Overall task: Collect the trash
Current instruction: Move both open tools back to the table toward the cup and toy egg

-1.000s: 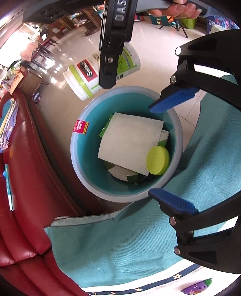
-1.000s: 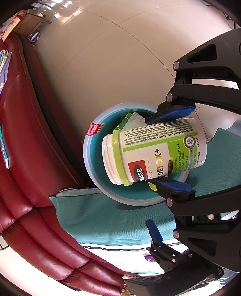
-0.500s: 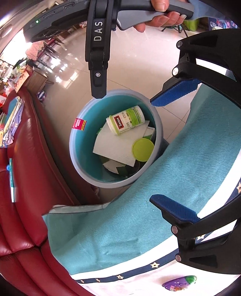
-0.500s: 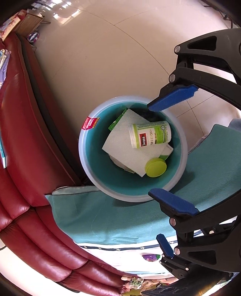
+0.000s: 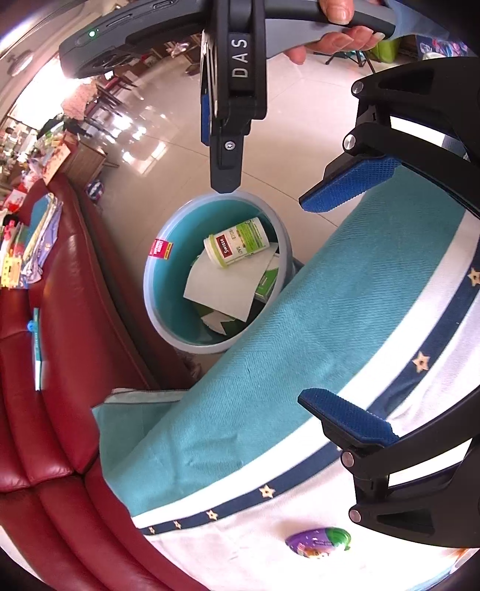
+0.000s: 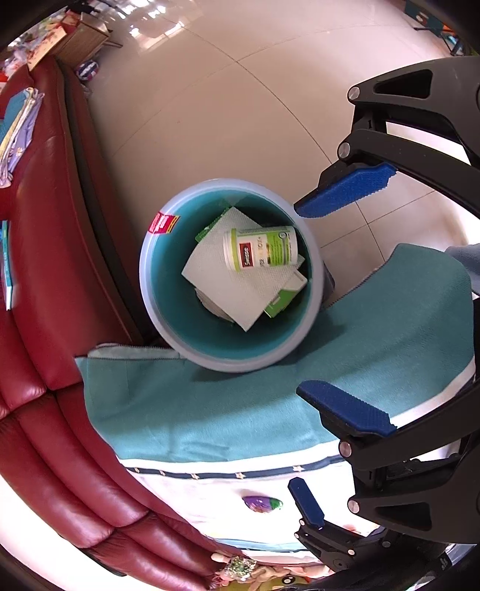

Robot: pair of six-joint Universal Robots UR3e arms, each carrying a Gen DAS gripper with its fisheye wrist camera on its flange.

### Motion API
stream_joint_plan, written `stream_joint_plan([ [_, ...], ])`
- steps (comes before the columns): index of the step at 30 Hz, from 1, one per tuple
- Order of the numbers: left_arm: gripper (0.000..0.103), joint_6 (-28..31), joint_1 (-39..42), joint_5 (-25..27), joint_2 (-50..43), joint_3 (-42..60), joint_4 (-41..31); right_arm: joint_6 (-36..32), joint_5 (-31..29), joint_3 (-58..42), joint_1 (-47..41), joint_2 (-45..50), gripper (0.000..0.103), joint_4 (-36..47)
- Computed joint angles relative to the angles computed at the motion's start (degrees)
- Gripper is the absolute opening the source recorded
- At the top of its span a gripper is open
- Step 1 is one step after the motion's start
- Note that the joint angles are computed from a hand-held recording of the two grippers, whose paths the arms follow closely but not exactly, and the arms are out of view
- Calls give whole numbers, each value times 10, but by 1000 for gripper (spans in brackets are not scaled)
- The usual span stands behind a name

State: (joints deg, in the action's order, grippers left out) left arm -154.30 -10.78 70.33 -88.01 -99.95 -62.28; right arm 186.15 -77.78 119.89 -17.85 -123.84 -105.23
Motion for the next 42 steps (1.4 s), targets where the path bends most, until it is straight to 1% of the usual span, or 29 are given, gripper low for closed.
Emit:
stream_joint_plan([
  [2, 97, 11, 17, -7, 28, -14, -12, 22, -5, -8, 28, -2, 88, 3],
  [7, 97, 52, 76, -26, 108, -57, -54, 88, -31, -36, 118, 26, 88, -14],
  [13, 98, 124, 177, -53, 198, -96, -125, 170, -56, -82, 223, 93, 88, -38],
  [16, 98, 174, 246, -70, 244, -110, -180, 206, -63, -106, 272, 134, 90, -56],
  [18, 98, 214, 299, -81, 272, -115, -223, 230, -70, -127, 307, 167, 91, -69],
  [21, 98, 288, 392, -97, 315, -122, -295, 257, -75, -166, 351, 221, 91, -80],
  [26, 98, 436, 565, -107, 363, -118, -419, 296, -80, -249, 420, 327, 91, -95],
  [29, 98, 498, 660, -105, 359, -118, -449, 310, -79, -317, 456, 401, 91, -88],
  [31, 98, 519, 715, -101, 353, -122, -448, 311, -78, -368, 476, 450, 91, -79],
  [33, 98, 524, 764, -99, 341, -133, -420, 313, -77, -428, 497, 504, 91, -69],
  [35, 98, 513, 806, -101, 322, -143, -375, 311, -77, -494, 515, 558, 91, -54],
  [38, 98, 485, 842, -96, 271, -142, -320, 311, -75, -601, 535, 638, 91, -24],
  [40, 98, 467, 853, -90, 240, -135, -293, 312, -69, -663, 545, 682, 91, -2],
  [42, 98, 461, 867, -89, 216, -126, -282, 309, -63, -727, 554, 725, 91, 25],
])
